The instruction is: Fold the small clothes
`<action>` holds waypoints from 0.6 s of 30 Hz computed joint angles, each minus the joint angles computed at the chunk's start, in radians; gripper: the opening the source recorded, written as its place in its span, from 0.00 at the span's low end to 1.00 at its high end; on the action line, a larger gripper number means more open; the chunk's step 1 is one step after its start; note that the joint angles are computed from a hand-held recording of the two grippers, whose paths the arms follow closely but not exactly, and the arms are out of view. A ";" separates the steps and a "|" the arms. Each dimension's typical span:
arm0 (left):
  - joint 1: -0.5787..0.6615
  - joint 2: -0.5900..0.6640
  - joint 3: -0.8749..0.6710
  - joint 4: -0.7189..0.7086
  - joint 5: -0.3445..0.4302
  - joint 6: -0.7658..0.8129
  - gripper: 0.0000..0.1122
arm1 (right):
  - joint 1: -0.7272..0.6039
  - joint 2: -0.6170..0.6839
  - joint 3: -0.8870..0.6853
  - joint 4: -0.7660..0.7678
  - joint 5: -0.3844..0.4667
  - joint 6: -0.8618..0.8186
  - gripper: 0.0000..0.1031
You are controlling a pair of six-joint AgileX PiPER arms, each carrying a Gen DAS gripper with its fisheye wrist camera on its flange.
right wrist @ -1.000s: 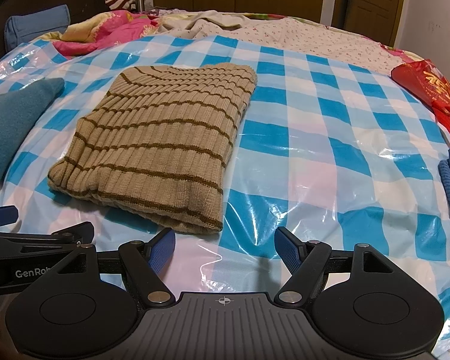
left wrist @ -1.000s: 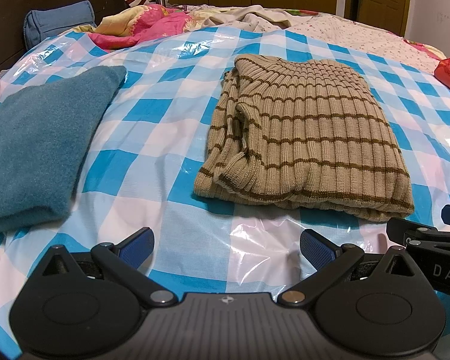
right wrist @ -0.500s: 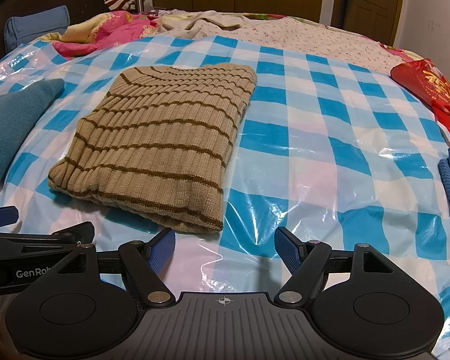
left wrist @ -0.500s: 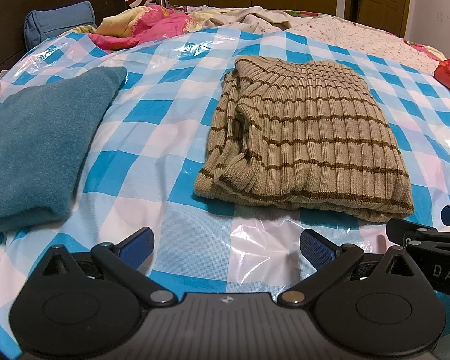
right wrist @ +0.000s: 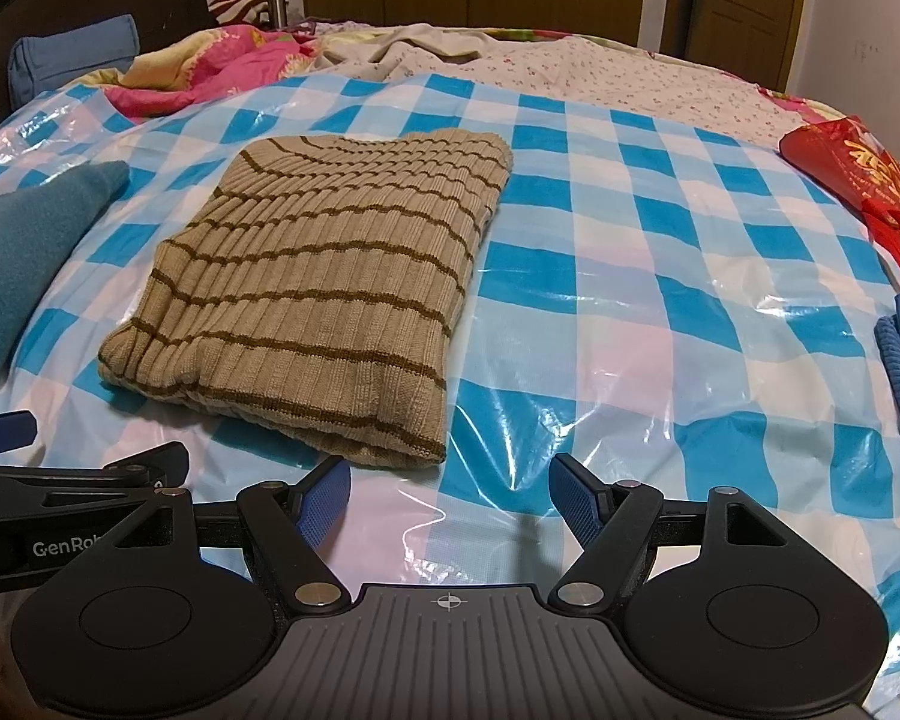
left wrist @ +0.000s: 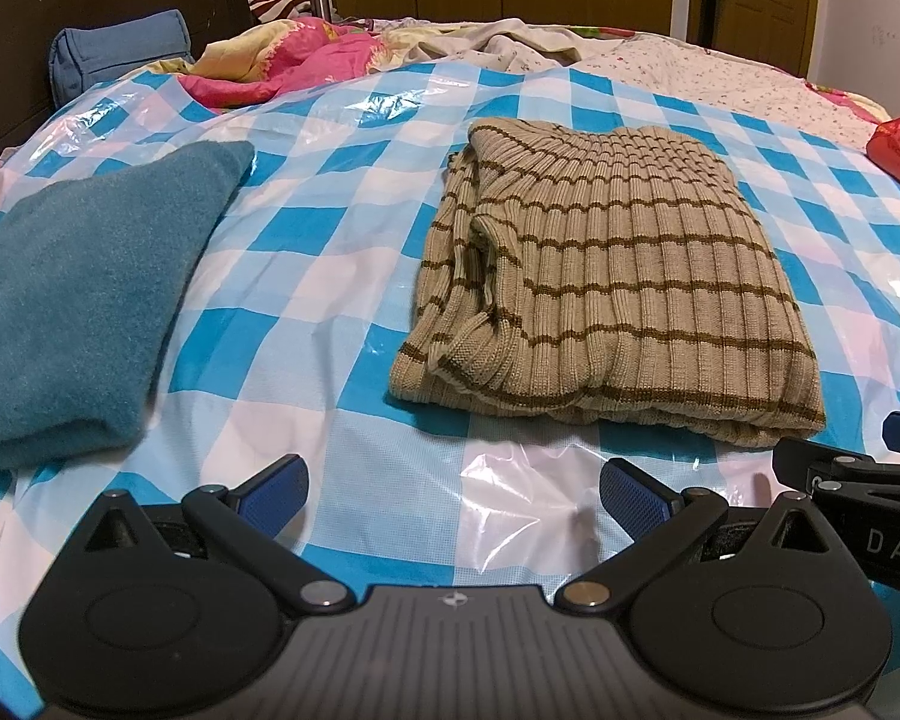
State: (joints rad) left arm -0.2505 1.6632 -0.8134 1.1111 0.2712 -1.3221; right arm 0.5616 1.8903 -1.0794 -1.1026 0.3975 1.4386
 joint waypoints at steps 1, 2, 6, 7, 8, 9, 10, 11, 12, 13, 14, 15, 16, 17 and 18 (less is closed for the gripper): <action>0.000 0.000 0.000 0.000 0.000 -0.001 0.92 | 0.001 0.000 -0.001 -0.001 0.001 0.002 0.72; 0.000 0.000 0.000 -0.002 0.000 0.001 0.92 | 0.002 -0.001 0.000 -0.002 0.003 0.003 0.72; -0.001 -0.001 0.001 0.006 0.001 -0.006 0.92 | 0.004 -0.002 0.001 -0.004 0.004 0.007 0.72; -0.001 -0.001 0.002 0.006 0.002 -0.006 0.92 | 0.005 -0.001 0.000 -0.003 0.005 0.006 0.72; -0.002 -0.001 0.001 0.007 0.004 -0.007 0.92 | 0.003 -0.002 0.001 -0.004 0.003 0.007 0.72; -0.005 -0.002 0.003 0.017 0.007 -0.019 0.92 | 0.003 -0.002 0.001 -0.004 0.003 0.007 0.72; -0.006 -0.004 0.004 0.022 0.009 -0.024 0.92 | 0.004 -0.001 0.001 -0.003 0.004 0.007 0.72; -0.008 -0.005 0.006 0.028 0.010 -0.031 0.92 | 0.003 -0.001 0.001 -0.005 0.004 0.007 0.72; -0.008 -0.005 0.006 0.027 0.010 -0.031 0.92 | 0.003 -0.001 0.001 -0.005 0.004 0.007 0.72; -0.008 -0.005 0.006 0.027 0.010 -0.031 0.92 | 0.003 -0.001 0.002 -0.004 0.003 0.007 0.72; -0.008 -0.004 0.006 0.031 0.010 -0.033 0.92 | 0.003 -0.001 0.002 -0.004 0.003 0.007 0.72; -0.008 -0.005 0.006 0.034 0.011 -0.036 0.92 | 0.003 -0.002 0.002 -0.007 0.003 0.010 0.72; -0.009 -0.004 0.007 0.039 0.013 -0.042 0.92 | 0.005 -0.003 0.002 -0.007 0.005 0.012 0.72; -0.009 -0.004 0.007 0.040 0.013 -0.043 0.92 | 0.007 -0.004 0.001 -0.004 0.007 0.010 0.72; -0.009 -0.003 0.007 0.039 0.013 -0.042 0.92 | 0.007 -0.004 0.001 -0.002 0.007 0.009 0.72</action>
State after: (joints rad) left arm -0.2594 1.6599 -0.8064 1.1502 0.2838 -1.3645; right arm 0.5689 1.8862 -1.0786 -1.1050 0.4044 1.4476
